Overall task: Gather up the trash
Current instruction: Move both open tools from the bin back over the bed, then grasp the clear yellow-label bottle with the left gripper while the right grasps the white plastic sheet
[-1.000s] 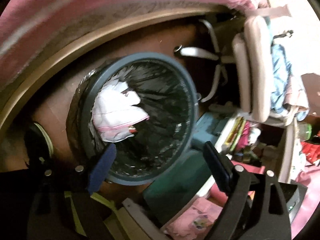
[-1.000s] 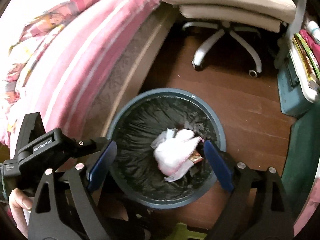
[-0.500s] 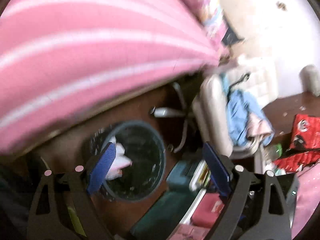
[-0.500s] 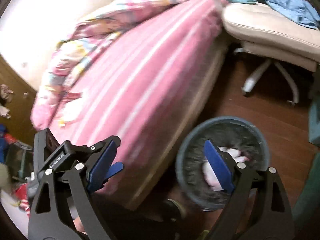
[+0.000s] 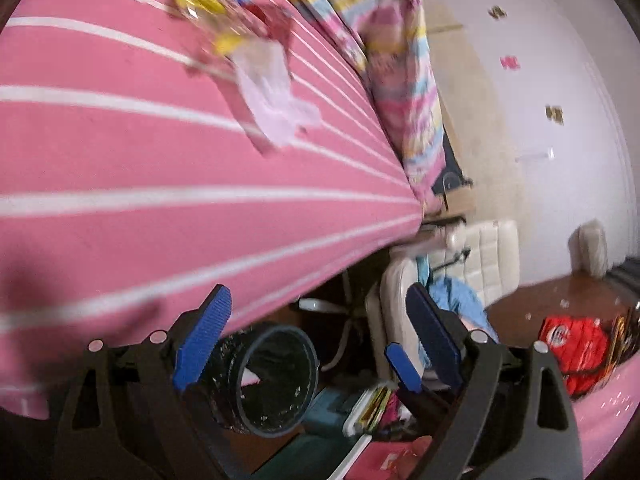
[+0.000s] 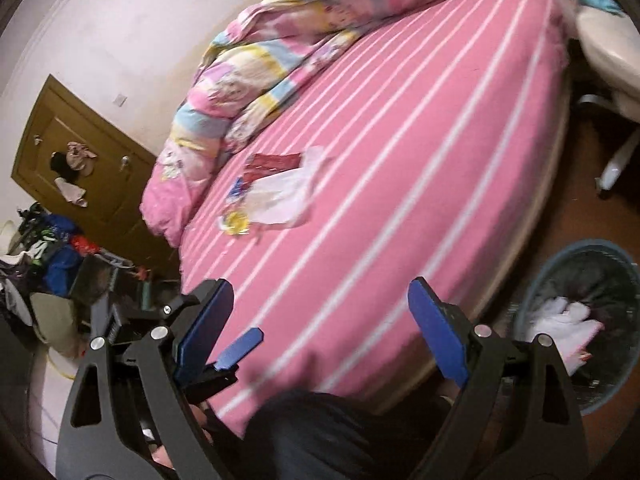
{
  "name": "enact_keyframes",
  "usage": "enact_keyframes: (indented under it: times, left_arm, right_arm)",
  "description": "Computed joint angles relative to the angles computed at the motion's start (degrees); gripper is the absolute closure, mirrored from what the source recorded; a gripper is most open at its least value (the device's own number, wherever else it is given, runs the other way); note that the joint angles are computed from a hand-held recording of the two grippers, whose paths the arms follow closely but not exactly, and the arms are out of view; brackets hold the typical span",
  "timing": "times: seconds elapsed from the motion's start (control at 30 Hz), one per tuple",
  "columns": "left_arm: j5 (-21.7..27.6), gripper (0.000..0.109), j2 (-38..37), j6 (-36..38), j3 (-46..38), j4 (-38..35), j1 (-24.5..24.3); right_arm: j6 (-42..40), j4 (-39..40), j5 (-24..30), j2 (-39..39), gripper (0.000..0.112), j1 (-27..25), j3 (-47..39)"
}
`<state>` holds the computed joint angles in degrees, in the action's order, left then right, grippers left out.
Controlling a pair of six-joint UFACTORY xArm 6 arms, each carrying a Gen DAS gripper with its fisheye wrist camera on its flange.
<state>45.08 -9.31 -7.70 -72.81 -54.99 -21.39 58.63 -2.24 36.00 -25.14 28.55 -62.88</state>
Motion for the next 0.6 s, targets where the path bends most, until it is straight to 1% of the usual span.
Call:
enact_keyframes:
  times: [0.07,0.2,0.3,0.4,0.47,0.6]
  left_arm:
    - [0.31,0.022,0.79,0.46,-0.54,-0.85,2.12]
    - [0.78,0.022,3.06,1.25,-2.52,-0.73,5.8]
    - [1.8,0.022,5.09,1.9,-4.17,-1.68,7.95]
    - [1.91,0.022,8.04,0.88,-7.25,0.72,8.71]
    - [2.48,0.023,10.17,0.33,-9.32,1.23,9.31]
    - [3.63,0.024,14.77,-2.4,-14.17,4.1,9.87]
  right_arm:
    - [-1.95,3.02,-2.11,3.17,0.024,0.04,-2.04]
    - [-7.53,12.24,-6.6,9.63,0.024,-0.36,-5.48]
    - [-9.05,17.64,-8.84,13.41,0.025,-0.68,-7.06]
    - [-10.74,21.62,-9.87,17.53,0.027,-1.16,-9.67]
    - [-11.77,22.9,-9.88,19.1,0.028,-1.52,-10.81]
    - [-13.09,23.79,-8.4,24.19,0.03,-2.47,-15.9]
